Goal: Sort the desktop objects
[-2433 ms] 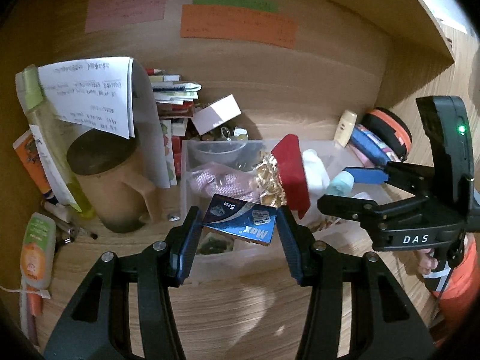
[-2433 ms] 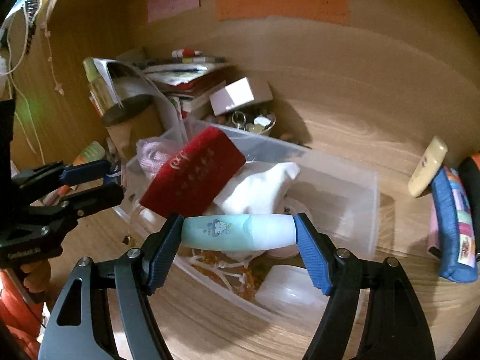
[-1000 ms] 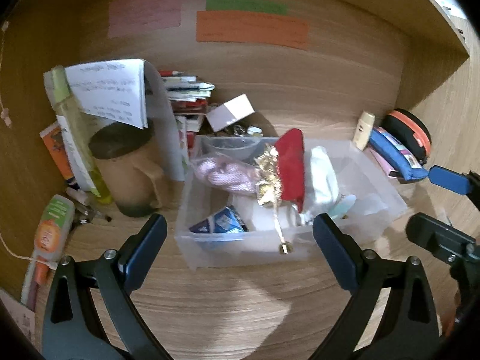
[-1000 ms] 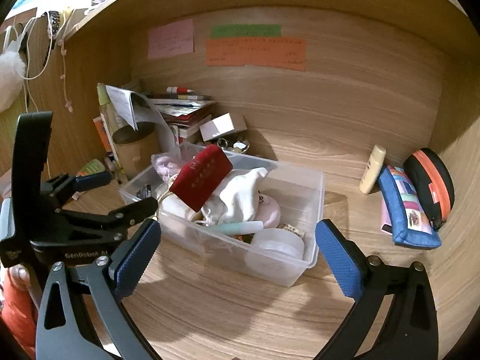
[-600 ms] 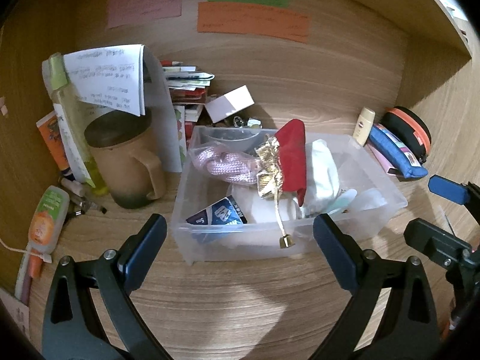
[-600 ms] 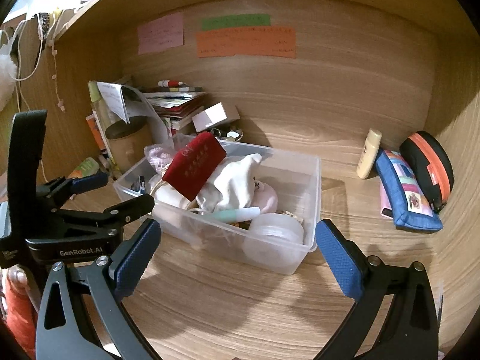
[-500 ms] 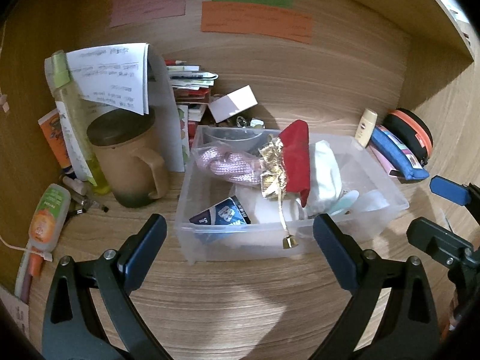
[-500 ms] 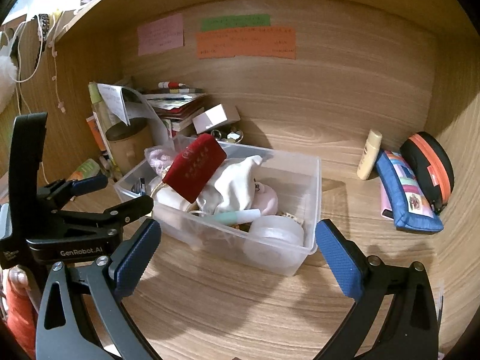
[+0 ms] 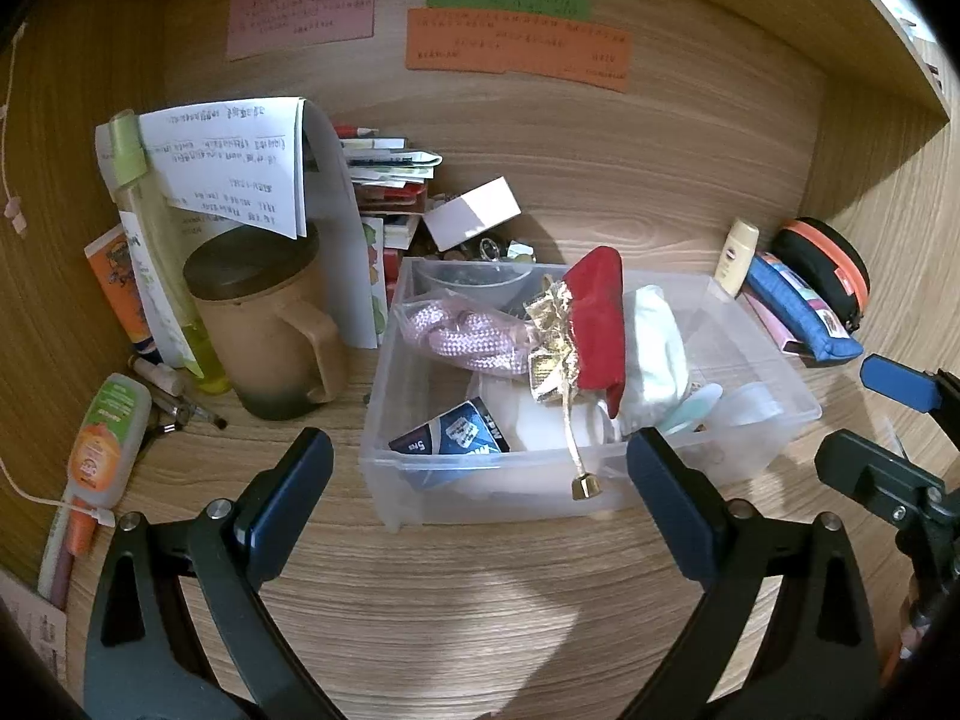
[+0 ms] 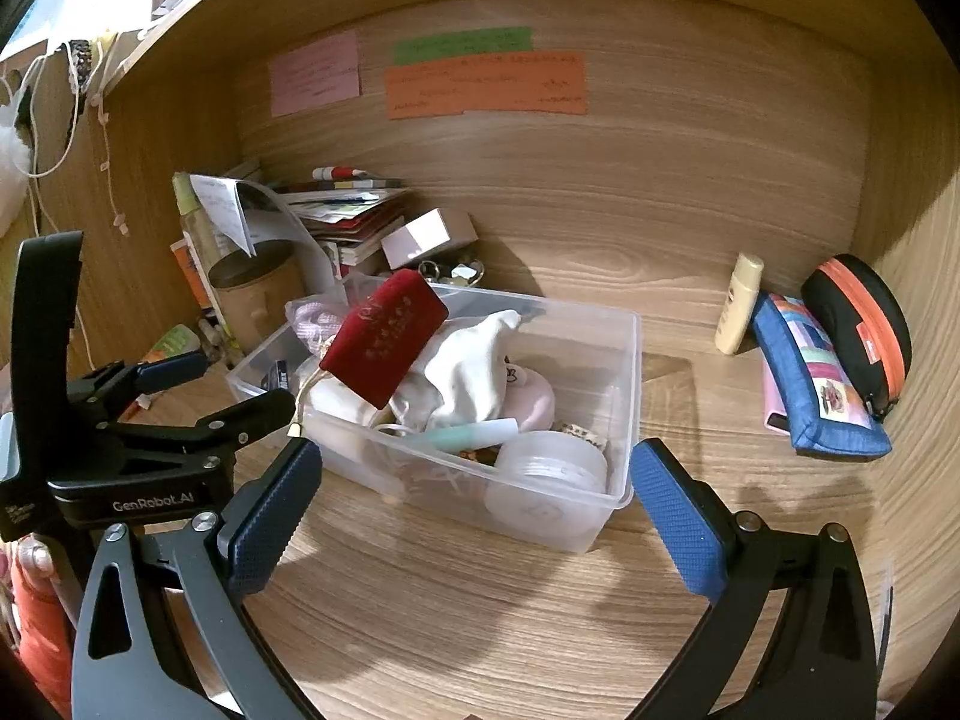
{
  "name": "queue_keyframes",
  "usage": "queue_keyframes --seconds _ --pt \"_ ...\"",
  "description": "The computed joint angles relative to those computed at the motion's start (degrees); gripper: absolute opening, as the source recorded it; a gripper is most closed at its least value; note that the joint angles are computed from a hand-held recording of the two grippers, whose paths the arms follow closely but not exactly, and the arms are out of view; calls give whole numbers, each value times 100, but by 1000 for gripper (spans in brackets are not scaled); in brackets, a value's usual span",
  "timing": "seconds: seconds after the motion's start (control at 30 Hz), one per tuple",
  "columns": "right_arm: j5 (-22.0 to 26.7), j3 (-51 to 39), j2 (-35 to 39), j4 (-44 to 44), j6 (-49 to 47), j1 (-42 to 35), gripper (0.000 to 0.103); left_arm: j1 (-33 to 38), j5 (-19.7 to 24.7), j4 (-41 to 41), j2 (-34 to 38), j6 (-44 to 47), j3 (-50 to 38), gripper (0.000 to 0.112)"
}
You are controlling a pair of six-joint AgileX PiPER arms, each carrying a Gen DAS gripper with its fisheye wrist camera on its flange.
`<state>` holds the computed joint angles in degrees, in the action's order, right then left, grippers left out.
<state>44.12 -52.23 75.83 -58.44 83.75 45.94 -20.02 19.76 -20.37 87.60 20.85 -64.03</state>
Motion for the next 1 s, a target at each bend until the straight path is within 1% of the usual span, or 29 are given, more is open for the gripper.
queue_keyframes --seconds 0.33,0.5,0.63,0.8,0.9,1.0 --pt "-76 33 -53 -86 87 18 103 -52 -36 -12 -64 68 23 100" --pt "-77 72 -73 -108 89 30 103 -107 -55 155 -131 -68 48 100" --pt "-135 105 -100 -37 68 -23 103 -110 -51 -9 -176 129 63 100" --pt "-164 120 -146 3 54 -44 103 -196 -135 227 -259 -67 122 100" --pt "-153 96 -133 1 59 -29 103 -141 -112 -182 -292 327 144 100" --pt "-154 89 -113 -2 41 -23 103 -107 -84 -251 -282 358 121 100"
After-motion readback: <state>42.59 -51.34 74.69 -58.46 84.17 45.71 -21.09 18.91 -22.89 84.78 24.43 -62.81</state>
